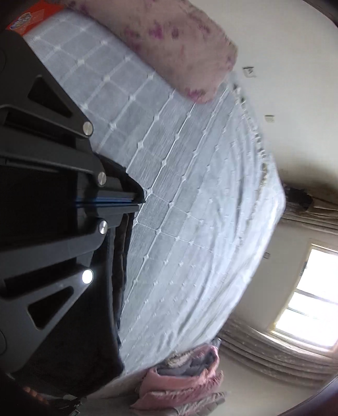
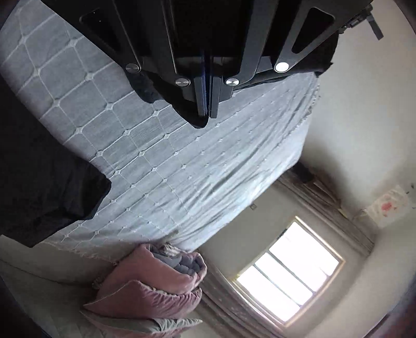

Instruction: Fold large clothes

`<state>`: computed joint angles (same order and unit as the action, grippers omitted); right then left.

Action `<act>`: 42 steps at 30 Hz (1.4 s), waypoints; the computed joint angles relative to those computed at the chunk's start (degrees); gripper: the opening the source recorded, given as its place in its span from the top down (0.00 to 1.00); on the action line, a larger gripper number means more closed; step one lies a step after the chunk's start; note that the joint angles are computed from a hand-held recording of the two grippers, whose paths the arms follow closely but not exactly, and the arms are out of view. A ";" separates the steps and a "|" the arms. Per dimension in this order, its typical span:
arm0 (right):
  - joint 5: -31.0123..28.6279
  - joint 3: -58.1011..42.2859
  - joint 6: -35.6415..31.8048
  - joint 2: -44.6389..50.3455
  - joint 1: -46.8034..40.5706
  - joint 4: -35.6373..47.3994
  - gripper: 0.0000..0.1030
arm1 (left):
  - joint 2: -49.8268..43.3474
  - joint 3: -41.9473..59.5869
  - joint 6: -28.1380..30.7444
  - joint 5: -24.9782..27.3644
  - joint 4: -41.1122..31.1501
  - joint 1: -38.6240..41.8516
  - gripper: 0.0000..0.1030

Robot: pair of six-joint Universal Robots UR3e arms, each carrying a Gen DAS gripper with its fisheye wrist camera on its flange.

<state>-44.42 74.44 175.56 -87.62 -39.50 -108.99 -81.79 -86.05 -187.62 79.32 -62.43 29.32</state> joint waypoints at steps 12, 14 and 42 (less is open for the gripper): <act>-14.98 -5.16 8.45 22.14 11.15 -9.67 0.90 | -8.87 -7.35 -1.02 -11.35 5.82 6.51 0.79; -14.04 -3.50 7.70 18.85 8.84 -9.47 0.88 | -5.59 -7.82 0.24 -11.42 3.35 8.65 0.66; -9.47 26.47 -19.11 -5.60 -2.46 -12.20 0.90 | 20.04 -36.50 2.20 -13.52 2.68 15.24 0.87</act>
<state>-53.89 100.91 156.45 -93.21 -41.96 -121.20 -61.75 -122.55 -185.43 65.80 -59.75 44.57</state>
